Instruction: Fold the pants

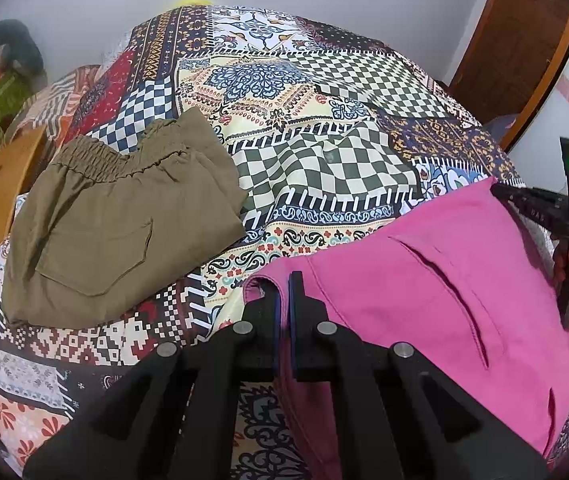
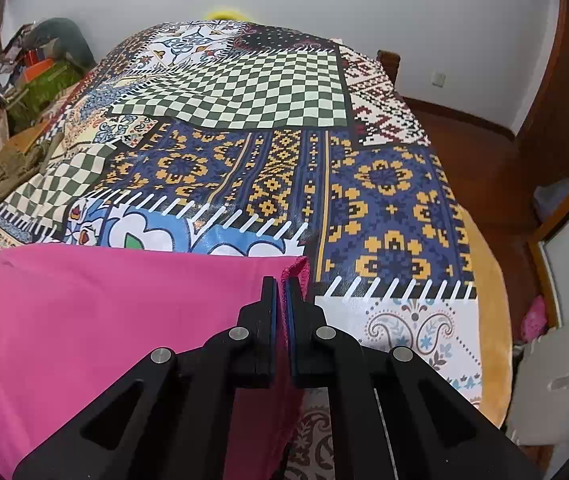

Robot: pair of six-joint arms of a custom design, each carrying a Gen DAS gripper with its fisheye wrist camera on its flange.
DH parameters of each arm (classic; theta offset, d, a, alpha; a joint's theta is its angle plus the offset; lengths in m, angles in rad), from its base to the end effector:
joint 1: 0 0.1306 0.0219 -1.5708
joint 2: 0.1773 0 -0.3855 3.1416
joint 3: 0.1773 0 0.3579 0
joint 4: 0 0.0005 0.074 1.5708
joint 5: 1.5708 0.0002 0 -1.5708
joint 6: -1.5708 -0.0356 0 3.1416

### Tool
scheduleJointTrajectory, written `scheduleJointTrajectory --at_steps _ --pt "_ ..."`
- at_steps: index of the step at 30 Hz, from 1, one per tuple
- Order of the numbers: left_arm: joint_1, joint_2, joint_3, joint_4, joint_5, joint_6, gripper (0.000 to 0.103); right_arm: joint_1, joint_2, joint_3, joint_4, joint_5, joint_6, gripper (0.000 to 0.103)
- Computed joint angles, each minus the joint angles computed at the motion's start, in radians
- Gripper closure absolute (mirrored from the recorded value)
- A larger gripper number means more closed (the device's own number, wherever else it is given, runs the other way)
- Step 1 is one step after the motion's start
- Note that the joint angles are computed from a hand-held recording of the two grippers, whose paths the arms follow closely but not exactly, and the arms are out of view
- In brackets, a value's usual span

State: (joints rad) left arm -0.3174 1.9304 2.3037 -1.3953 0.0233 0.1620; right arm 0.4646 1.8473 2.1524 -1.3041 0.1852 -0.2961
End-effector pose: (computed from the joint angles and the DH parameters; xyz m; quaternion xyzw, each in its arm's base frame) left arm 0.5785 -0.1914 0.4988 0.0779 0.9594 -0.0752 0.2605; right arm 0.5316 0.2585 0.4928 -0.0544 0.9541 0.0219 0.2937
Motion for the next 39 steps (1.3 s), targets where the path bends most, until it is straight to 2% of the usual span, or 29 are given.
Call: scheduleJointTrajectory --at_steps 5,9,12,14,16,18,20,23,24,26,28,30,32,35,37,39 --pt "0.006 0.000 0.019 -0.047 0.010 0.013 0.099 -0.003 0.020 0.036 -0.034 0.007 0.010 0.099" --pt "0.002 -0.017 0.036 -0.070 -0.018 0.010 0.097 -0.002 0.025 0.082 -0.083 0.004 -0.005 0.097" --pt "-0.005 -0.006 0.100 -0.090 -0.040 0.003 0.097 -0.003 0.013 0.100 -0.087 -0.019 -0.019 0.093" --pt "-0.012 0.015 0.162 -0.098 -0.037 -0.001 0.089 -0.001 0.006 0.114 -0.078 -0.060 -0.026 0.083" --pt "-0.023 0.052 0.232 -0.108 -0.015 -0.001 0.074 0.011 0.004 0.130 -0.063 -0.089 -0.019 0.075" --pt "-0.034 0.101 0.306 -0.137 0.001 0.004 0.072 0.026 0.013 0.150 -0.059 -0.117 -0.006 0.073" --pt "-0.053 0.177 0.411 -0.198 0.013 -0.002 0.072 0.041 0.037 0.179 -0.070 -0.160 0.003 0.073" --pt "-0.071 0.226 0.449 -0.242 0.014 -0.013 0.072 0.062 0.073 0.198 -0.097 -0.186 0.022 0.073" --pt "-0.075 0.220 0.413 -0.238 0.008 -0.021 0.072 0.067 0.083 0.197 -0.107 -0.193 0.029 0.073" --pt "-0.075 0.158 0.271 -0.169 0.015 -0.023 0.072 0.072 0.094 0.179 -0.125 -0.189 0.036 0.073" --pt "-0.070 0.095 0.155 -0.103 0.036 -0.033 0.072 0.066 0.063 0.108 -0.076 -0.191 0.042 0.073" --pt "-0.069 0.067 0.110 -0.081 0.036 -0.048 0.072 0.057 0.057 0.098 -0.081 -0.174 0.032 0.076" --pt "-0.074 0.049 0.080 -0.072 0.021 -0.071 0.072 0.036 0.041 0.069 -0.062 -0.216 0.009 0.076" --pt "-0.083 0.016 0.028 -0.046 -0.014 -0.097 0.072 0.033 0.023 0.036 -0.055 -0.170 0.010 0.079" --pt "-0.075 0.001 0.002 -0.031 0.003 -0.083 0.072 0.029 0.014 0.024 -0.055 -0.170 0.006 0.083" --pt "-0.065 0.002 0.008 -0.041 0.031 -0.057 0.072 0.032 0.029 0.061 -0.096 -0.152 0.012 0.083"
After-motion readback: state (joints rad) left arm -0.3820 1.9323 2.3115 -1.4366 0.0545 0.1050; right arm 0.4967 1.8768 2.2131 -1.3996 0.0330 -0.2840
